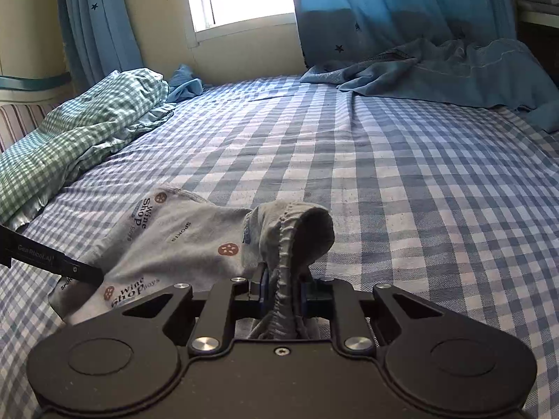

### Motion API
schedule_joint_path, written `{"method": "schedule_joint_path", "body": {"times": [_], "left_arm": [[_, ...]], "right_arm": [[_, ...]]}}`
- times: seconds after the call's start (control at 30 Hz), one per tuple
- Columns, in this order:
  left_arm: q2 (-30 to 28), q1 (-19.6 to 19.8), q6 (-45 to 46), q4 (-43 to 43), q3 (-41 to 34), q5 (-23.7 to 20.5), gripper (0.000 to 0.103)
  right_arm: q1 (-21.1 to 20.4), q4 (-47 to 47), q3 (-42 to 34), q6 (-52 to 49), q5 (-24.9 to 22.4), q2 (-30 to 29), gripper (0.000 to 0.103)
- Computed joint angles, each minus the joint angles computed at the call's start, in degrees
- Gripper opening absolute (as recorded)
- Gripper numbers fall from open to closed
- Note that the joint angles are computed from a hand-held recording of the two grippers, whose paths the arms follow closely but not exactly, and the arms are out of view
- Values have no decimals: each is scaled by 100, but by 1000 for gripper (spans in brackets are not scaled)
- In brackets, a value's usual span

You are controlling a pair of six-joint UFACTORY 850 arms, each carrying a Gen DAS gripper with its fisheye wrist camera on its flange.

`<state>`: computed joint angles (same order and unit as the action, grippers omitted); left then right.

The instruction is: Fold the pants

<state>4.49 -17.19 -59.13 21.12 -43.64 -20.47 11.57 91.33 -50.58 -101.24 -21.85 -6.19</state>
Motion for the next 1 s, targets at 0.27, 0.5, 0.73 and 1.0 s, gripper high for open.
{"method": "schedule_joint_path", "body": {"times": [0.27, 0.5, 0.73, 1.0], "left_arm": [[563, 94, 900, -848, 242, -46, 12], [1197, 147, 1804, -1895, 671, -333, 12], [1392, 187, 1863, -2119, 698, -378, 12], [793, 204, 539, -200, -177, -87, 12]], "right_arm": [[125, 463, 347, -126, 97, 515, 16], [225, -524, 535, 927, 71, 955, 16], [281, -891, 548, 1279, 55, 1002, 16], [153, -141, -308, 277, -419, 288, 15]]}}
